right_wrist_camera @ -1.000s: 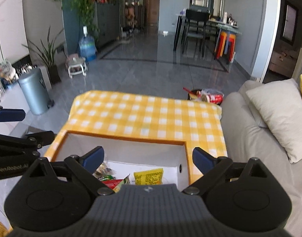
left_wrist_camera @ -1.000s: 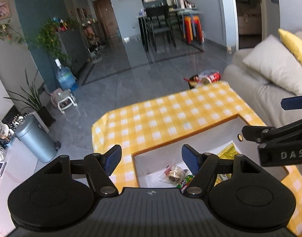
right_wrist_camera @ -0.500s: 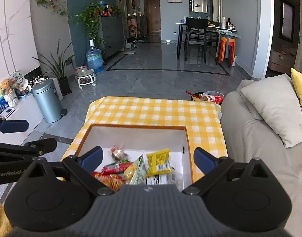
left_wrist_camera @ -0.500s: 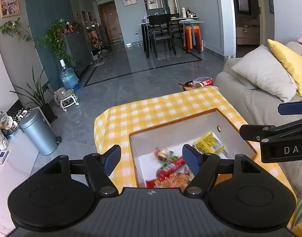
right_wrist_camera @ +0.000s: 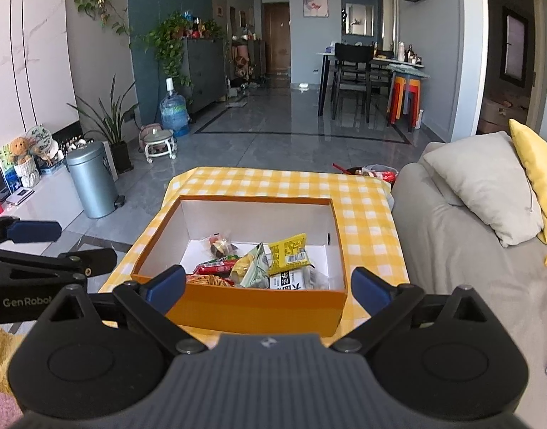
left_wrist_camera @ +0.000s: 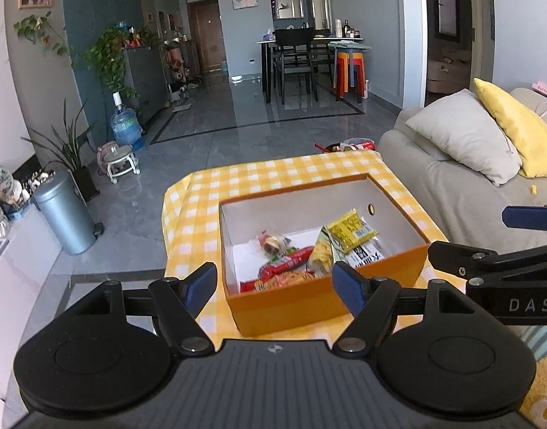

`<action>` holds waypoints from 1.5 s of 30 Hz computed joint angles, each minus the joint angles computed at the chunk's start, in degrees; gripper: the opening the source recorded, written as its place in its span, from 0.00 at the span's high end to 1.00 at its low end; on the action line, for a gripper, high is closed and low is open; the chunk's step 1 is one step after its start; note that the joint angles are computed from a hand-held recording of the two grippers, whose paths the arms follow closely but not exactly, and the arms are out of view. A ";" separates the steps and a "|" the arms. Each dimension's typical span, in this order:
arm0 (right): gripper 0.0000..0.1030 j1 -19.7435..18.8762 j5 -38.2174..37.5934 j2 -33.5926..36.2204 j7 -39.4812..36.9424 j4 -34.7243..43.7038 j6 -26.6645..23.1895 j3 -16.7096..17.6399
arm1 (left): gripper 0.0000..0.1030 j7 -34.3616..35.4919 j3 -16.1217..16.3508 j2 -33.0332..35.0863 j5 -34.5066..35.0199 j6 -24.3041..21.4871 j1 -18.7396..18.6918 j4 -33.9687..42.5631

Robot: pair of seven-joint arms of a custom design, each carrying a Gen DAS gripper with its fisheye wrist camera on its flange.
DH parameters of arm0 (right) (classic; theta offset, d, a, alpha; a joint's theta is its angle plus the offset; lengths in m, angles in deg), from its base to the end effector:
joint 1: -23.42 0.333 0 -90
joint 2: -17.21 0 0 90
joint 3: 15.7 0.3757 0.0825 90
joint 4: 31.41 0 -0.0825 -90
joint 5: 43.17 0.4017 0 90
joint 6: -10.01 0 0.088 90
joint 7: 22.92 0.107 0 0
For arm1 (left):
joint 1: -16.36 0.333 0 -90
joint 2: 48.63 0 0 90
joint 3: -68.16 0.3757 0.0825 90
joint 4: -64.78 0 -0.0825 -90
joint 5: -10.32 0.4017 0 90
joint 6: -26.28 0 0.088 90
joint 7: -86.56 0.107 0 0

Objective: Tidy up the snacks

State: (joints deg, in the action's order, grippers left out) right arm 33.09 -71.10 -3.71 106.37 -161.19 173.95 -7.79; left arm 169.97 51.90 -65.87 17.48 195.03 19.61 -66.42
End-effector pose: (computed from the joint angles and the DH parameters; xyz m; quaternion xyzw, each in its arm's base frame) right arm 0.4530 0.1830 0.6632 -0.6321 0.6076 -0.3074 0.3697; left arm 0.4907 -0.1409 0.6308 -0.5444 0.7028 -0.3236 0.3241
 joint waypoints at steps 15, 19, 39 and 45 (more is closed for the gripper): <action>0.07 -10.99 -18.74 0.35 17.65 -3.07 5.79 10.37 | 0.16 -11.46 -3.98 0.74 6.98 -1.32 4.60 -3.20; 0.07 -8.06 -19.15 1.91 18.06 -2.41 4.70 7.89 | 0.16 -13.26 -3.25 1.53 8.33 -2.13 3.91 -2.97; 0.07 -4.29 -17.83 2.90 19.04 -2.76 3.93 3.64 | 0.16 -13.85 -0.75 1.75 9.84 -3.23 1.48 -2.75; 0.07 -4.59 -17.98 2.95 20.15 -2.81 4.04 4.07 | 0.16 -13.50 -0.84 1.62 9.90 -3.43 1.35 -2.55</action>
